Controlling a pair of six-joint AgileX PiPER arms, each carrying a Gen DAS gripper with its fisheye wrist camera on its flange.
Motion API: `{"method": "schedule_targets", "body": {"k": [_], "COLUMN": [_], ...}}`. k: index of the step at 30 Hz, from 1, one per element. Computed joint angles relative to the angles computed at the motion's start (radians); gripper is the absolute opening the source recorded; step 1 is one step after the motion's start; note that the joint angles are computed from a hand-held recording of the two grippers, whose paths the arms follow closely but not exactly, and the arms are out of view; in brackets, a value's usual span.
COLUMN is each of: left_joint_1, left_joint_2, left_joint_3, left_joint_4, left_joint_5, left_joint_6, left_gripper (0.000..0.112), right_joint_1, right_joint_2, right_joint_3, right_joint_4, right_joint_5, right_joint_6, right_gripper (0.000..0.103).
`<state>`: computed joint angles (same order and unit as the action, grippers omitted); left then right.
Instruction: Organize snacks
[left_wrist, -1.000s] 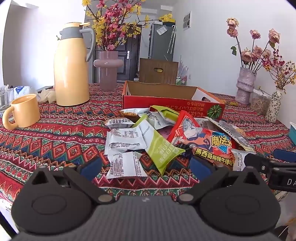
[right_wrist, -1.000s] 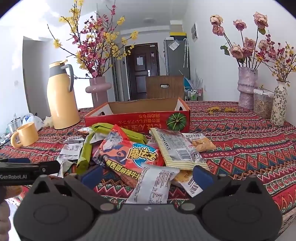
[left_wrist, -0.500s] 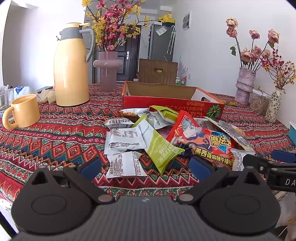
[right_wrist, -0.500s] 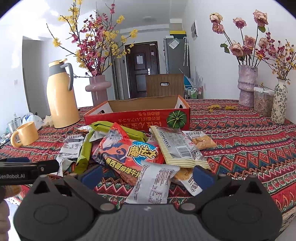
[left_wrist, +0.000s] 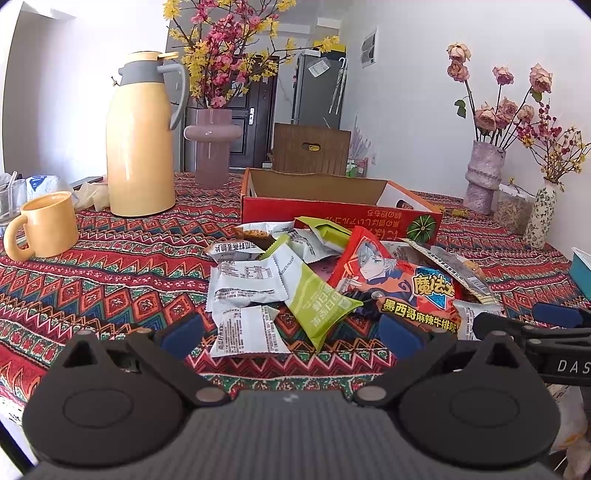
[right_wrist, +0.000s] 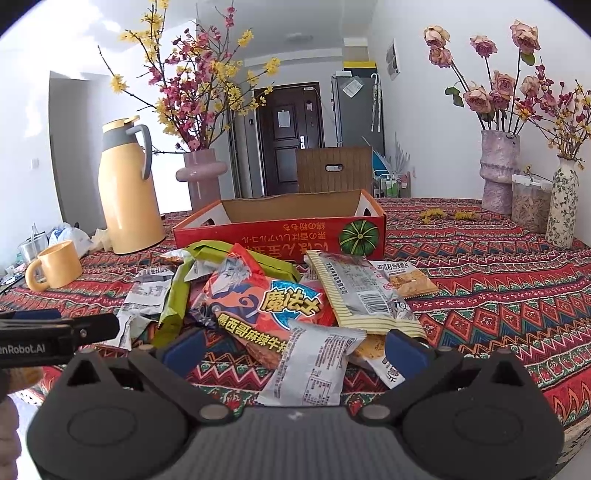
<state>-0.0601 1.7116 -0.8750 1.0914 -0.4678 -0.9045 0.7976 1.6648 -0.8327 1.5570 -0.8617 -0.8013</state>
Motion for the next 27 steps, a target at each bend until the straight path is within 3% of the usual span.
{"method": "schedule_targets", "body": {"k": [27], "left_joint_1": [0.001], "left_joint_2": [0.0], "left_joint_3": [0.004], "left_joint_4": [-0.005], "left_joint_5": [-0.001], "left_joint_6": [0.004], "left_gripper": [0.103], "right_joint_1": [0.003], "right_joint_2": [0.014], "right_joint_3": [-0.005], "right_joint_4": [0.001], "right_joint_5": [0.003], "right_joint_6": [0.005], "right_gripper": [0.103]}}
